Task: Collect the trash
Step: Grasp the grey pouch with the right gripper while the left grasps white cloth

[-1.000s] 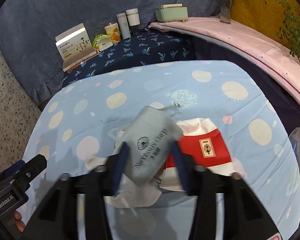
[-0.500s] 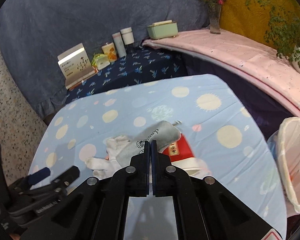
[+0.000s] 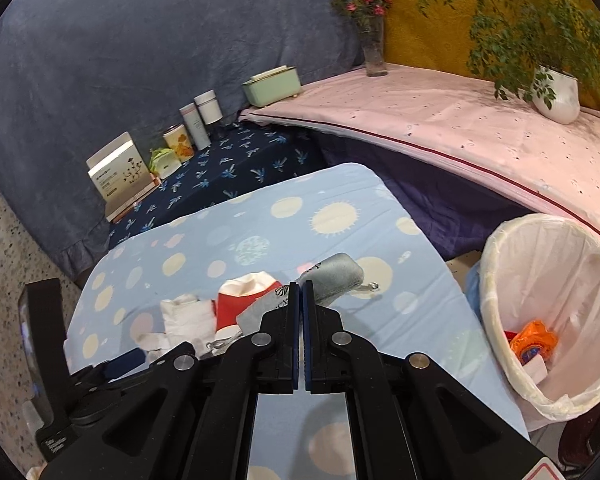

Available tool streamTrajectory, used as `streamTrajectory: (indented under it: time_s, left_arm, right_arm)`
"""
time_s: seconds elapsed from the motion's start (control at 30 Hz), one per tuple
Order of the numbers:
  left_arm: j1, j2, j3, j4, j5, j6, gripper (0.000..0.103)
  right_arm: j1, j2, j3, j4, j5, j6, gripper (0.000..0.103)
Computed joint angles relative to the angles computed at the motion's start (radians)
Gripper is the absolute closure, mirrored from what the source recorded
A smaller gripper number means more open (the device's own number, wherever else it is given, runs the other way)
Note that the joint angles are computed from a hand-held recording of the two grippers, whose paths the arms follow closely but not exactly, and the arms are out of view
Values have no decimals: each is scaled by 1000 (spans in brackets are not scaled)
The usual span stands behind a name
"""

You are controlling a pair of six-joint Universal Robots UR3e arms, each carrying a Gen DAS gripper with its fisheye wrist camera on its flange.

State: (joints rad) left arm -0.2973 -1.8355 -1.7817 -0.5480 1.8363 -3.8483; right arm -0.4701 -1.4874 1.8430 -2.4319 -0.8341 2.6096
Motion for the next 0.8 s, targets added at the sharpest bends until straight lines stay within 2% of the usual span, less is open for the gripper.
streamTrajectory:
  time_s: [0.07,0.1,0.13,0.17,0.27,0.3,0.57,0.8]
  left_arm:
    - [5,-26,19,1,-17,3,48]
    - [5,-39,28,-1,-19,1,50]
    - [3,-48,35,-2,-17,0,57]
    - [1,-54,42,-3,-17,-2,68]
    - [7,-47,36,0,-39,-4,87]
    - [2,-42,36,-3,-33,-6,90]
    - [-56,9,70,-60,32,-34,93]
    - [-138,12,182,-145,100,-59,93]
  right_arm:
    - [-13,8,-5,6,4,-6,101]
    - [-19,11,-8,12,7,-9,101]
    - [-24,11,-7,16,10,-13,101]
    - [-29,9,-5,18,13,-15,101]
    - [-46,-5,0,33,28,-25,101]
    - [-51,-9,0,38,33,-27,101]
    - [-114,-85,17,126,95,-77,101]
    - [-205,-168,20,280,153,-177,101]
